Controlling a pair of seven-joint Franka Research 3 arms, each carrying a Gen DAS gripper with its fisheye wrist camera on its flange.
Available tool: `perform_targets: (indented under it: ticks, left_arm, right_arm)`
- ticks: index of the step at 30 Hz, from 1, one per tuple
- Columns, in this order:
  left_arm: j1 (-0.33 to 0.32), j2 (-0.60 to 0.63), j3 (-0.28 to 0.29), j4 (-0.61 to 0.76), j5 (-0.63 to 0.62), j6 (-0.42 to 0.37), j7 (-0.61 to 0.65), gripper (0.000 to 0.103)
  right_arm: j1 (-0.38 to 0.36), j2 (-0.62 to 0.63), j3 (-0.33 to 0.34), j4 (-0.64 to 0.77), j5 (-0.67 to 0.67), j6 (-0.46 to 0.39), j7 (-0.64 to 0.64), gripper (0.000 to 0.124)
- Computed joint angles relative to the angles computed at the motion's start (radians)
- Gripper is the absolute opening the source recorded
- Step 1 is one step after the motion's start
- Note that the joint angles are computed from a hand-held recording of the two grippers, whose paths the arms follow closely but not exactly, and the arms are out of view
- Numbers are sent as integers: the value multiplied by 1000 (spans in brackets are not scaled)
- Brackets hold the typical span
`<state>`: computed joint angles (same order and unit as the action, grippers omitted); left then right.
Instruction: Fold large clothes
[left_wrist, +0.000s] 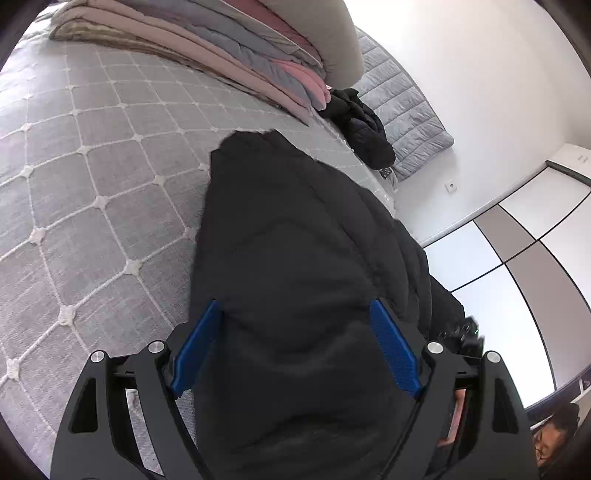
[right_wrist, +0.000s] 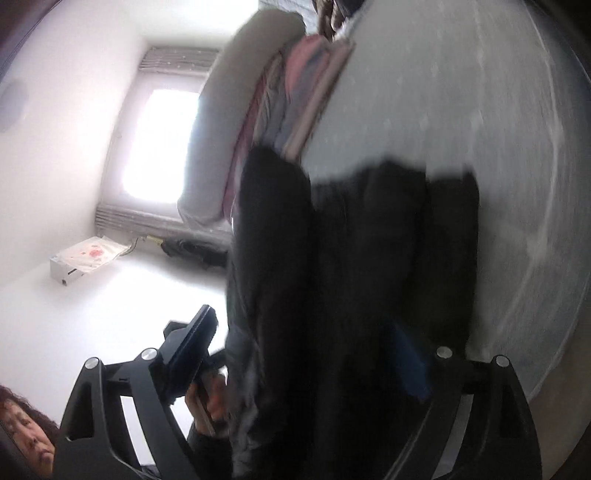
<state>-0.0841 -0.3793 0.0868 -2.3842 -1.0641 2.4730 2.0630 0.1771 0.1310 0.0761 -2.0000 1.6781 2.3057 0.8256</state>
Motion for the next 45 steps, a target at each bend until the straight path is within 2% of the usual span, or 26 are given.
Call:
perform_targets:
  ticks: [1, 4, 7, 8, 9, 11, 12, 13, 15, 17, 19, 20, 21, 22, 23, 24, 26, 29, 32, 35, 37, 40, 42, 43, 44, 45]
  left_arm:
    - [-3, 3, 2, 5, -9, -2, 6, 79]
    - [-6, 11, 4, 16, -35, -3, 23, 79]
    - [-3, 13, -5, 16, -47, 5, 27, 79]
    - [-2, 12, -7, 14, -45, 5, 25, 79]
    - [-2, 19, -11, 17, -42, 7, 21, 79]
    - [-1, 22, -11, 19, -44, 4, 18, 79]
    - [1, 23, -12, 20, -44, 3, 15, 79]
    - [1, 23, -12, 18, -45, 3, 15, 79]
    - [2, 27, -12, 22, -51, 0, 15, 79]
    - [3, 29, -13, 23, -59, -3, 13, 79]
    - [5, 32, -13, 23, -66, -4, 12, 79]
    - [7, 32, -14, 22, -68, -5, 12, 79]
    - [9, 33, -18, 22, -65, -1, 8, 79]
    - [12, 21, -20, 10, -63, 4, 6, 80]
    - [11, 21, -17, 9, -67, 3, 8, 80]
    - [10, 23, -15, 11, -68, 1, 8, 80]
    - [10, 20, -9, 9, -83, -6, 18, 80]
    - [8, 17, -4, 10, -109, -17, 36, 80]
    - [8, 17, -7, 9, -136, -34, 62, 81]
    - [9, 22, -24, 8, -120, -29, 63, 81]
    - [9, 25, -27, 6, -115, -30, 58, 81]
    - [8, 27, -29, 7, -114, -33, 54, 81]
    - [8, 24, -28, 4, -114, -35, 55, 82]
    - [7, 22, -31, 2, -115, -31, 55, 82]
    - [5, 32, -30, 12, -117, -33, 57, 82]
    - [4, 31, -30, 12, -121, -31, 62, 82]
  right_arm:
    - [-7, -3, 8, 10, -15, 13, 13, 85]
    - [77, 25, -11, 125, -161, 206, 106, 85]
    - [145, 77, 9, 270, -410, 380, 204, 85]
    - [156, 91, 13, 303, -496, 401, 244, 85]
    - [143, 117, 37, 357, -542, 382, 262, 85]
    - [150, 162, 36, 434, -612, 346, 312, 86]
    - [143, 198, 36, 488, -727, 307, 419, 87]
    - [108, 207, 47, 513, -778, 241, 463, 87]
    - [94, 272, 53, 582, -936, 184, 630, 87]
    - [83, 263, 41, 551, -896, 124, 611, 87]
    - [42, 250, 76, 497, -789, 85, 524, 81]
    - [30, 262, 87, 501, -737, 56, 470, 68]
    - [30, 258, 89, 496, -727, 49, 447, 35]
    - [34, 245, 92, 473, -708, 72, 408, 27]
    - [15, 214, 124, 425, -673, 111, 370, 23]
    - [20, 169, 122, 368, -634, 143, 336, 20]
    - [30, 93, 112, 260, -471, 215, 219, 18]
    - [36, -40, 95, 70, -297, 291, 108, 18]
    - [66, -19, 37, 5, -202, 282, 85, 18]
    - [64, 43, 17, 13, -118, 226, 69, 27]
    - [50, 46, 22, 16, -113, 208, 85, 42]
    - [76, -10, 21, -17, -156, 319, 122, 62]
    - [129, -65, 15, -45, -231, 516, 186, 70]
    - [146, -89, 24, -38, -190, 600, 125, 71]
    - [158, -100, 28, -18, -111, 629, 29, 72]
    - [171, -104, 30, 9, -69, 640, -44, 80]
